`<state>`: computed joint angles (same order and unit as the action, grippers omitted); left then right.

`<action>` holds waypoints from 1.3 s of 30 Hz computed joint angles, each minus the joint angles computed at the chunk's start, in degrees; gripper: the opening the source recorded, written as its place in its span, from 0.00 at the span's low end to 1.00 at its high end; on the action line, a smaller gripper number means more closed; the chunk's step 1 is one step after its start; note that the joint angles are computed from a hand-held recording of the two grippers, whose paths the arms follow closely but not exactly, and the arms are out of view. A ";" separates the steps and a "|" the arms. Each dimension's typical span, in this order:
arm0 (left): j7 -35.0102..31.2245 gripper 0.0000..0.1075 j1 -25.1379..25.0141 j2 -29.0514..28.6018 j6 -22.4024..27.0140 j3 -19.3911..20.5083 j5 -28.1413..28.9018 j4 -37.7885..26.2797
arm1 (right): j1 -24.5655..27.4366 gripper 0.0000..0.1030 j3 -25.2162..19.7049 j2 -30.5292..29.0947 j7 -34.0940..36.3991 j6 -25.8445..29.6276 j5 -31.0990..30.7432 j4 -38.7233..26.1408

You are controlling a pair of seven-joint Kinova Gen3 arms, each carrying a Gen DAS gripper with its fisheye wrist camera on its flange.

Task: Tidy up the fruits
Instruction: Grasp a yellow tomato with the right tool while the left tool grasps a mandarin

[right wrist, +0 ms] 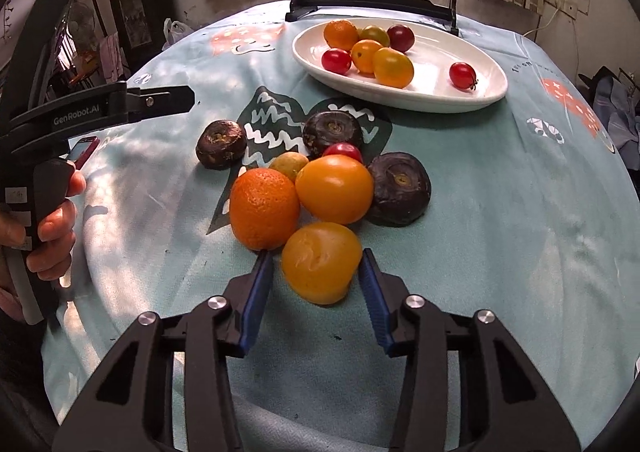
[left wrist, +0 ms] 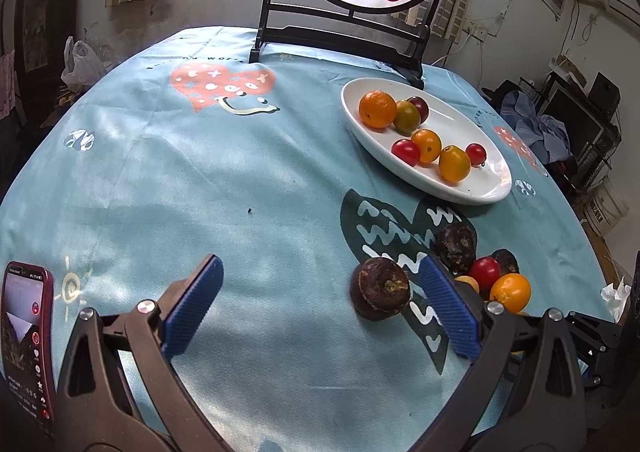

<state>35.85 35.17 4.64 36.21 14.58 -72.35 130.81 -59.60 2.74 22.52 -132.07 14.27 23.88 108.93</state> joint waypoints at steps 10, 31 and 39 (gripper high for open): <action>2.13 0.93 6.17 -0.69 -4.41 -7.98 -3.96 1.14 | -3.66 0.35 8.17 -3.51 -3.56 -12.14 -4.34 8.09; -11.35 0.53 1.05 4.34 -25.08 -4.65 -12.40 -2.17 | 8.14 0.35 -0.34 -6.04 2.92 -23.37 -18.51 15.54; -13.63 0.49 8.30 6.59 -27.58 -12.30 -9.79 -4.56 | 15.80 0.35 -8.26 -5.77 6.14 -24.60 -20.85 15.93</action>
